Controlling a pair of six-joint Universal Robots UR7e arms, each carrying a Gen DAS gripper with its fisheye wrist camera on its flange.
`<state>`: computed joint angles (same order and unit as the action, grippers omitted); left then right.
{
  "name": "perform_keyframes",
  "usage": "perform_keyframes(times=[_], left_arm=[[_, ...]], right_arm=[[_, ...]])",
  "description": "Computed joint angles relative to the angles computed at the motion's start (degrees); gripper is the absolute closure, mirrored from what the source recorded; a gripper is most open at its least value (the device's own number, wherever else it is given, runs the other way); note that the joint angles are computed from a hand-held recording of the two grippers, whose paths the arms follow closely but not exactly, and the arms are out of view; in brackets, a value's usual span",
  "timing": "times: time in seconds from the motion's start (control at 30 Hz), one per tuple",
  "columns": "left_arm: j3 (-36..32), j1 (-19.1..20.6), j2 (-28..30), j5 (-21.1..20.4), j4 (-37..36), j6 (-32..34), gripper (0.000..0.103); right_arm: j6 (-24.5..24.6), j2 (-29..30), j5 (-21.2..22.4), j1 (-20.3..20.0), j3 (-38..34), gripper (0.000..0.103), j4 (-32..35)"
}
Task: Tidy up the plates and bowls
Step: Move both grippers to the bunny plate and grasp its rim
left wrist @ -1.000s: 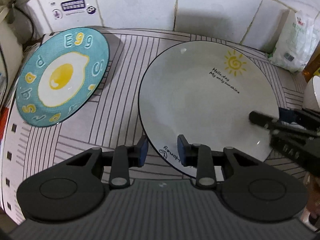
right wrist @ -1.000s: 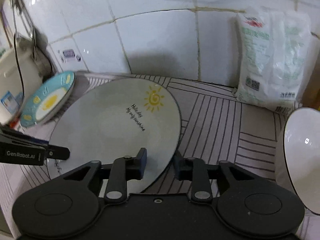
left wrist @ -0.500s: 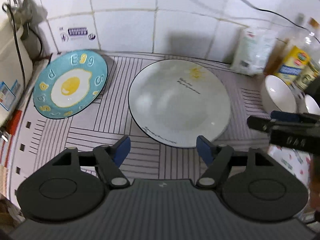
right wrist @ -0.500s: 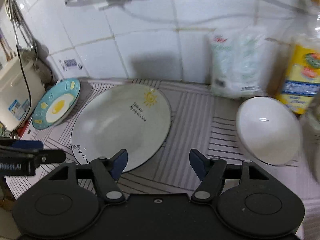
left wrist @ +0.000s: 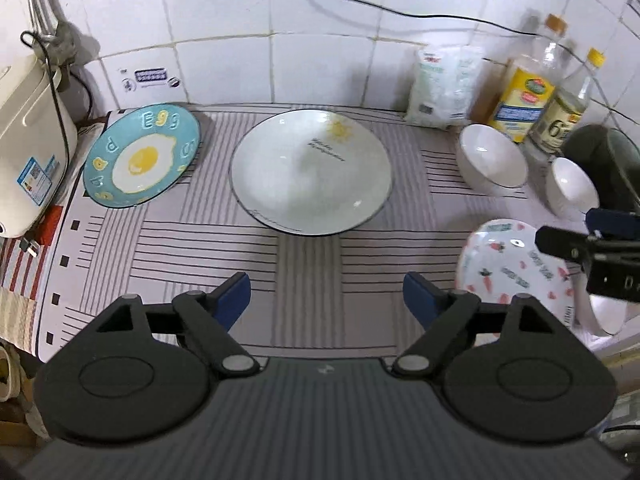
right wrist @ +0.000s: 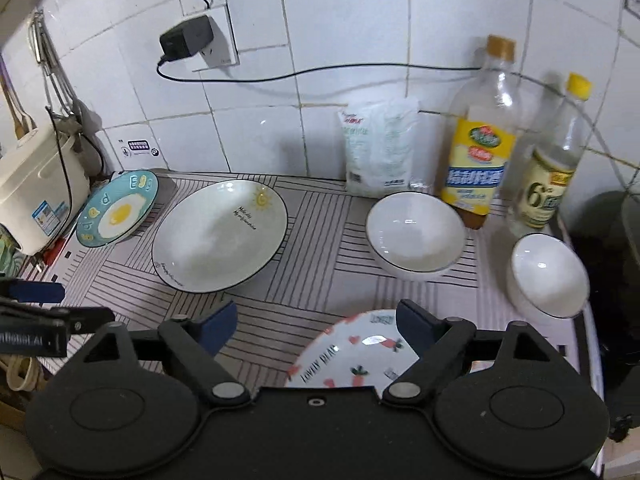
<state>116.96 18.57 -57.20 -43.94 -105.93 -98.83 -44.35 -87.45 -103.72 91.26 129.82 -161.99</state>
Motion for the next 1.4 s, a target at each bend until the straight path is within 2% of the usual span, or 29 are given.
perform_keyframes(times=[0.13,0.3,0.57,0.7,0.87,0.97,1.07,1.23,1.4], left_arm=[[-2.8,-1.2,2.9,-1.0,1.0,1.6,0.017],[-5.8,-1.7,6.9,-1.5,0.1,5.8,0.010],[-8.4,-2.2,12.2,-2.5,-4.7,12.3,0.007],[-9.6,-2.2,14.9,-2.1,-6.1,15.2,0.006],[-11.0,-1.5,18.1,0.0,-7.7,18.4,0.006],[-11.2,-0.5,19.4,0.0,-10.0,19.9,0.006],[-10.9,0.8,20.5,-0.7,-13.5,21.2,0.006],[-10.7,2.5,22.1,-1.1,-16.7,21.7,0.006],[-11.5,4.4,23.7,-0.7,-16.3,21.7,0.006]], right_arm=[[-0.9,-4.6,1.5,-1.6,1.2,0.013,2.7],[-4.3,-10.0,2.1,-3.5,3.3,0.013,4.7],[-9.5,-16.9,4.7,-9.9,6.9,0.013,5.5],[-11.4,-19.4,8.2,-15.1,8.6,0.013,5.1],[-16.4,-22.8,18.3,-24.5,11.9,0.010,2.5],[-18.7,-23.4,21.9,-28.6,12.7,0.010,2.5],[-19.3,-22.8,23.3,-31.2,12.7,0.010,3.2],[-18.2,-21.1,25.0,-34.3,13.1,0.010,2.6],[-17.9,-19.0,26.7,-36.9,13.9,0.010,0.2]])
